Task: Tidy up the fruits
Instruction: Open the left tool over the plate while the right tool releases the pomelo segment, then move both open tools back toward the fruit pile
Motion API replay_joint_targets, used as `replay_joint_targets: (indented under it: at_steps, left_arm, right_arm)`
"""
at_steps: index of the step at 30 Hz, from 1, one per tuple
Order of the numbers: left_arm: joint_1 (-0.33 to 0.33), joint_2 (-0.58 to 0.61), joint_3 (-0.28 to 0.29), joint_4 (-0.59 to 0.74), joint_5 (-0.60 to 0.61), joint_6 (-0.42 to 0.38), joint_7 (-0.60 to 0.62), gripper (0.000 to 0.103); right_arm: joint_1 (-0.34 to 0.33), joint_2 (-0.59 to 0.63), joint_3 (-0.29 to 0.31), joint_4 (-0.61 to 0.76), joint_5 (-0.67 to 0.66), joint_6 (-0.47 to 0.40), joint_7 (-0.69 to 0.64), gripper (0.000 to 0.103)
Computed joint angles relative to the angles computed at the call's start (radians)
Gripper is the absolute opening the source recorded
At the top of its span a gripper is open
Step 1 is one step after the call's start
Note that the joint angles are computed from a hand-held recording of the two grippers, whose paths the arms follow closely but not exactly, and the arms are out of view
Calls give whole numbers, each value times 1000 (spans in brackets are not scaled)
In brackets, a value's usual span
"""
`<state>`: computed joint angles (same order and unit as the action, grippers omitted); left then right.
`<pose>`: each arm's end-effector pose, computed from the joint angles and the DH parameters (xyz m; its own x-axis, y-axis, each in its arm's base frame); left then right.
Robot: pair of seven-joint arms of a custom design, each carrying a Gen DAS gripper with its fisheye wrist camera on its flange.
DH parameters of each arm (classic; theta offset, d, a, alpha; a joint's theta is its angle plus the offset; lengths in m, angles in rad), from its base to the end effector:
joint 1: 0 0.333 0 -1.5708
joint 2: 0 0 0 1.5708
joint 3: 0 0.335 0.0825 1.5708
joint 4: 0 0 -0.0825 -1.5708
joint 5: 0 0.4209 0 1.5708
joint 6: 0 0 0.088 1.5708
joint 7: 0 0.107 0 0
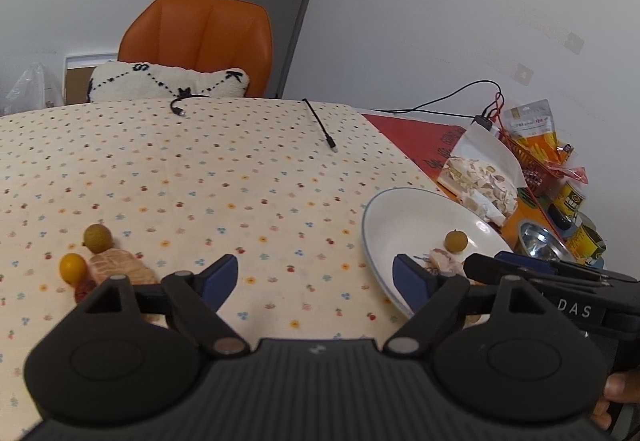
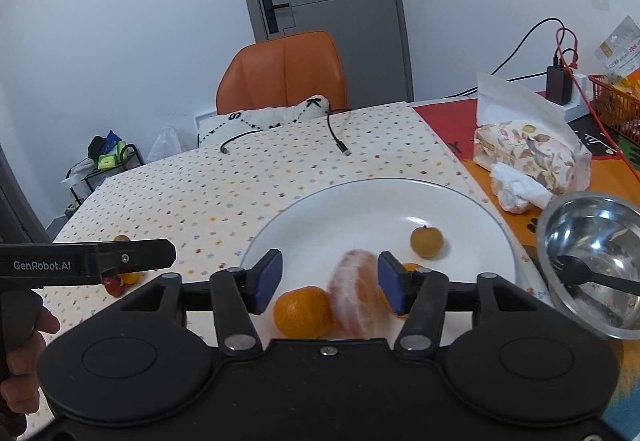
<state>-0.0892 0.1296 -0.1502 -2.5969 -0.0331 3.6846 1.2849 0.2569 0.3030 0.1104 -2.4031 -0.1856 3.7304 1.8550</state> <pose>0.4950 -0.1161 0.3137 -0.0378 -0.9643 0.2621 -0.6028 -0.1872 -0.7756 0.5204 0.2245 0.3017 0.3651 -0.9102 -0.1955 -0.5525 -0.0429 -0.8324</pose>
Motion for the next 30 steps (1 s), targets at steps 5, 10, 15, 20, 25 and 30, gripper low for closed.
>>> replay_joint_targets:
  at_steps: [5, 10, 15, 20, 25, 30]
  left_arm:
    - [-8, -26, 9, -28, -55, 9, 44, 88]
    - [-1, -51, 14, -54, -89, 9, 64, 89]
    - [7, -76, 18, -78, -128, 10, 88, 90]
    - [18, -95, 21, -99, -156, 12, 106, 90]
    - [26, -115, 22, -121, -191, 10, 129, 90]
    - [37, -135, 23, -142, -220, 9, 147, 90]
  right_arm:
    - [-5, 8, 16, 14, -31, -7, 24, 65]
    - [-3, 16, 28, 31, -61, -10, 43, 76]
    - [-2, 25, 41, 50, -98, -11, 60, 84]
    - [-6, 35, 55, 69, -141, -22, 84, 89]
    - [-9, 47, 67, 89, -178, -26, 110, 97]
    - [-11, 56, 80, 106, -217, -32, 132, 101]
